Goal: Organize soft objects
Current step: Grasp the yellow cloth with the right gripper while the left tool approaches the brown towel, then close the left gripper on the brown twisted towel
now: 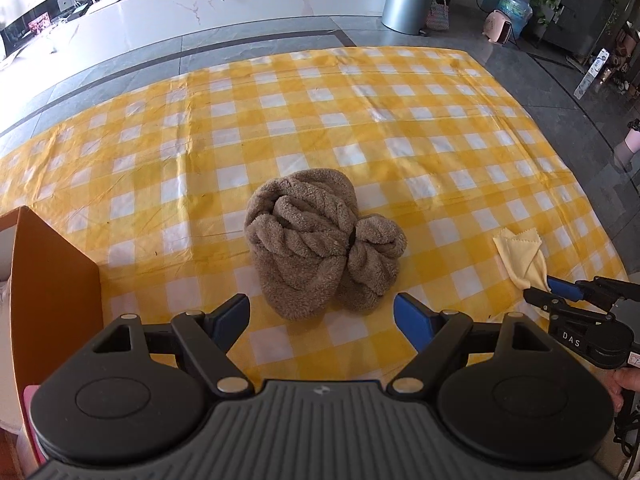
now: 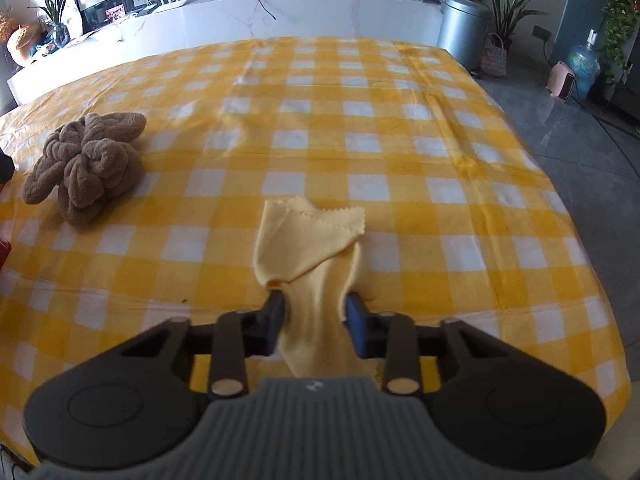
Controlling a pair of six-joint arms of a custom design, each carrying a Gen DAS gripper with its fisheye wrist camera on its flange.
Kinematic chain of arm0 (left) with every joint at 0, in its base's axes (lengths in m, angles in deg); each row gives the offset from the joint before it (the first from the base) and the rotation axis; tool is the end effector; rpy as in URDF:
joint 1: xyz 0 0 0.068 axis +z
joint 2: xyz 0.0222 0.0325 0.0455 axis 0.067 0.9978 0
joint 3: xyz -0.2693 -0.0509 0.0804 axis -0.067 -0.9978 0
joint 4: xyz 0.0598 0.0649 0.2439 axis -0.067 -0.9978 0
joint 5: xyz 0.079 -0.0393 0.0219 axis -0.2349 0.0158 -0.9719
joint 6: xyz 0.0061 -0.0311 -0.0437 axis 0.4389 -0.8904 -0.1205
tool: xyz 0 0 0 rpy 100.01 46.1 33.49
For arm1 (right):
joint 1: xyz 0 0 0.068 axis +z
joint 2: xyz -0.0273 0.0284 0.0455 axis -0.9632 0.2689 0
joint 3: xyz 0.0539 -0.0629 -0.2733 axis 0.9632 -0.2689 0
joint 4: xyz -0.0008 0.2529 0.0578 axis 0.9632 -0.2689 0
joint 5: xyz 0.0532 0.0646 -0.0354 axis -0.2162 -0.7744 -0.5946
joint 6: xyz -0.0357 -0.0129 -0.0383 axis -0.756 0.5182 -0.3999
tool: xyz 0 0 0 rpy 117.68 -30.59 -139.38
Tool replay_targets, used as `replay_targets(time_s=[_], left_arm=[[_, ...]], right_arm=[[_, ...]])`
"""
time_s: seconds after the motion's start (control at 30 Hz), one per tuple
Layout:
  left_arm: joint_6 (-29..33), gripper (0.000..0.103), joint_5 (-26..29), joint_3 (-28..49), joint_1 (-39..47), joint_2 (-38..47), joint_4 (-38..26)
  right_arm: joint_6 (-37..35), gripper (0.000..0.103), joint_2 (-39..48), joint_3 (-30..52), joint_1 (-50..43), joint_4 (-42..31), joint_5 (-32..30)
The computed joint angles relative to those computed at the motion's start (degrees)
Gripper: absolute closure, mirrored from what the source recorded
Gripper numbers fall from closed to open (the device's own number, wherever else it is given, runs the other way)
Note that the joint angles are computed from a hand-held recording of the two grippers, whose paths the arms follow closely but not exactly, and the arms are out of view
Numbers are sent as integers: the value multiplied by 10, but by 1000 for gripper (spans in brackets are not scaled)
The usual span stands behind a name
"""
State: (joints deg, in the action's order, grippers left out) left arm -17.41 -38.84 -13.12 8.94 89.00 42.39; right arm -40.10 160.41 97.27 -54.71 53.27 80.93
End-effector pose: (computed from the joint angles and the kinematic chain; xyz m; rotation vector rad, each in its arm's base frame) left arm 0.3530 0.0190 0.1719 0.8367 2.5967 -0.3099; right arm 0.1750 0.0493 0.0995 0.4313 2.5308 -0.1446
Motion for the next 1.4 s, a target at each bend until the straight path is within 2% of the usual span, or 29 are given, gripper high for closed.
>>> replay_targets(time_s=[0.03,0.2,0.3,0.37,0.43,0.57,0.6,0.77,0.83,1.03,1.13,1.3,1.4], left_arm=[[-2,7,-1,3,0,0,-6],[12,7,-9,-12,-2,-21,3],[11,7,-13,-16,-6,-27,12],[0,7,-12,-16,-13,-22,22],[-20,7,-27,-13,-28,-11,33],[-122,7,-50,3,-48,23,63],[-153,8,-56,9,-52,35,72],[-196,11,-57,82,-65,104,22],[-219,10,-51,100,-67,123,13],[-309,9,-106,78,-95,133,93],[-301,7,-132,60,-114,138,131],[-234,27,-133,10,-119,108,180],[-209,38,-124,9,-114,91,163]], right_arm=[[1,98,-2,1,-1,-7,3],[43,100,-55,23,-2,-69,-20],[83,100,-115,77,69,-147,52],[139,100,-146,118,121,-196,111],[189,100,-158,150,158,-214,158],[271,100,-48,261,176,-302,241],[278,100,-17,283,166,-316,241],[198,100,56,310,113,-257,198],[198,100,72,307,98,-247,197],[192,100,87,248,80,-169,160],[179,100,93,241,77,-150,149],[169,100,74,209,69,-99,123],[158,100,71,206,65,-89,114]])
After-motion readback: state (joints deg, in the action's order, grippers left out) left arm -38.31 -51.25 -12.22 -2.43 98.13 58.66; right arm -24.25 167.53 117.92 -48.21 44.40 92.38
